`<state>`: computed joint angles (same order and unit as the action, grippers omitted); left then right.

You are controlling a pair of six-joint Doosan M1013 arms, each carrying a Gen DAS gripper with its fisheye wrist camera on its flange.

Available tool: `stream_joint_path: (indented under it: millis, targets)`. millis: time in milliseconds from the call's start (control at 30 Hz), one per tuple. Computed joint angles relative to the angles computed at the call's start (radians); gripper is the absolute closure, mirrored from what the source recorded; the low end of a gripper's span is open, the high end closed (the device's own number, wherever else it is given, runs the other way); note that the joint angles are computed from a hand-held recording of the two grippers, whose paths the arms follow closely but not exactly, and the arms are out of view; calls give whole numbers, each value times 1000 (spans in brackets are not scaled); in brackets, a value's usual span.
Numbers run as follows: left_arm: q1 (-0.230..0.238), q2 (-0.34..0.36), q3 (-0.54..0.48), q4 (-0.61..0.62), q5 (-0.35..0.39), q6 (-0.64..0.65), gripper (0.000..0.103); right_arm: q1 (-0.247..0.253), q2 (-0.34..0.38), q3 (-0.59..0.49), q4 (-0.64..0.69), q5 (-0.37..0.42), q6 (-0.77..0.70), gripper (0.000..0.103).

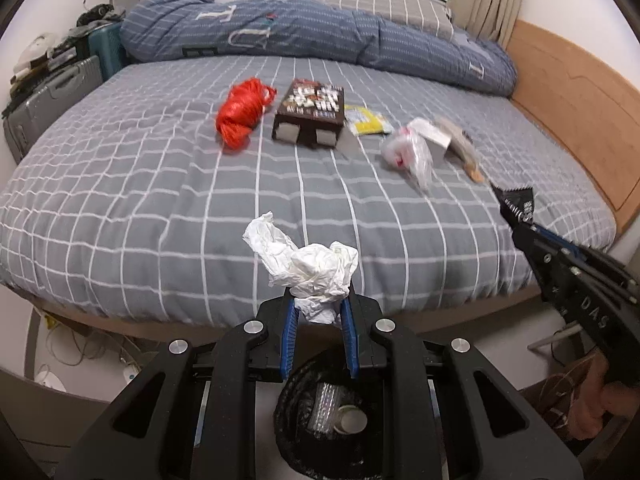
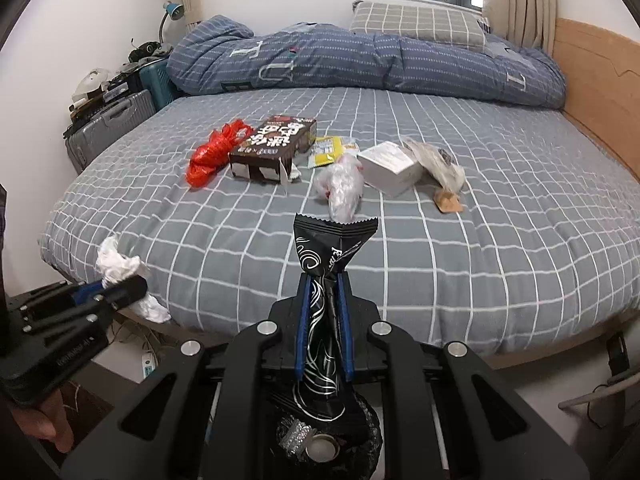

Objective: Collect trash
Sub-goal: 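Carry the tissue and black packet with both tools toward the floor bin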

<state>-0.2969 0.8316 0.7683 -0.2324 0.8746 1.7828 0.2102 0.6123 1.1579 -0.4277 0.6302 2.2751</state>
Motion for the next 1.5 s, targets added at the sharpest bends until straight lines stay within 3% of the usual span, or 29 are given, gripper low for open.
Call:
stream_joint_path:
  millis: [1000,1233,1500]
  targets:
    - [-7,-138,250,5,-43,-17,84,48,-72,118,20,23,30,90]
    - [-1,-139,280,19,-31,-25,84,50,-67,137,44,45,15,90]
    - [6,-89,265,29,16,-40,84,43,-17,127,134,86,-61,89]
